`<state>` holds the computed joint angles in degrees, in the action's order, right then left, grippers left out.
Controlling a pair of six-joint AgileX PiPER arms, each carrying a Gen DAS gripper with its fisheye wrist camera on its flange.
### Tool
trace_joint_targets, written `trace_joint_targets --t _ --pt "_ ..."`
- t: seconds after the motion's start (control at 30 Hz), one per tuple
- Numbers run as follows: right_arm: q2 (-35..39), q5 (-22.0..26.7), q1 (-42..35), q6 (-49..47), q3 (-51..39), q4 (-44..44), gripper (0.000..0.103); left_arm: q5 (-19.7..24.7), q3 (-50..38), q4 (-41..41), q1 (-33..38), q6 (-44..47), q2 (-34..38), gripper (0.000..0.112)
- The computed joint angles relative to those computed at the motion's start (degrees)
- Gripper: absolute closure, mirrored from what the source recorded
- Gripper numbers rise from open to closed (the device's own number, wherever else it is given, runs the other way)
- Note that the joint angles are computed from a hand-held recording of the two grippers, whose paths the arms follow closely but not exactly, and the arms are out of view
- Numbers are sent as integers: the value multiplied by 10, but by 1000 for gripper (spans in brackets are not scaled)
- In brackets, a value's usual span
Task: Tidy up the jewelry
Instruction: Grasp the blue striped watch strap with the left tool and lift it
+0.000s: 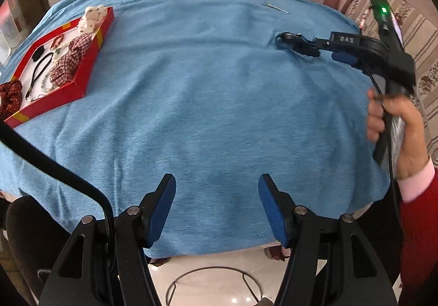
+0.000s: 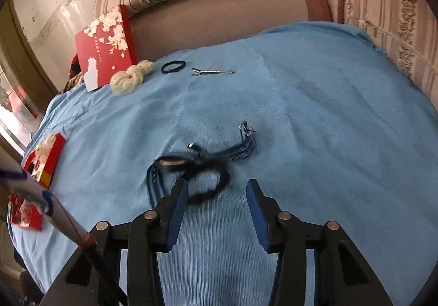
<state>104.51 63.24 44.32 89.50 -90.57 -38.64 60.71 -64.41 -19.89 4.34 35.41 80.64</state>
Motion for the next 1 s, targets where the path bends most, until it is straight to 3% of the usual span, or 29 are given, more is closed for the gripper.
trace_joint_targets --t 0.03,0.1,0.2,0.3,0.4,0.47,0.53,0.63,0.73,0.83,0.93,1.0 --pt "8 -14 -12 -9 0 10 55 -4 1 5 -3 -7 1 51" --pt "10 -53 -24 -14 20 27 85 -7 -2 10 -2 -16 4 51" --pt "-6 -135 -24 -31 59 43 89 -13 -6 13 -9 -33 17 51" --pt "-29 -282 -30 -146 87 145 90 -15 -3 18 -20 -49 25 51" --pt "-24 -364 -30 -313 87 299 89 -19 2 32 -33 -63 29 51" --pt "-34 -393 -31 -349 102 340 82 -22 5 35 -36 -62 25 51" --pt "-63 -427 -32 -294 141 302 74 -24 5 34 -37 -61 24 51" --pt "-132 -451 -49 -122 222 170 66 -10 -21 20 -38 -58 41 51" --pt "-186 -411 -65 50 277 48 65 4 -76 3 -52 -64 74 51" --pt "-214 -386 -59 222 317 -74 63 6 -155 31 -111 -60 118 51" --pt "-227 -392 -69 291 344 -109 63 -75 -199 84 -190 -25 143 51" --pt "-225 -396 -80 290 347 -100 63 -88 -246 89 -224 9 182 51"
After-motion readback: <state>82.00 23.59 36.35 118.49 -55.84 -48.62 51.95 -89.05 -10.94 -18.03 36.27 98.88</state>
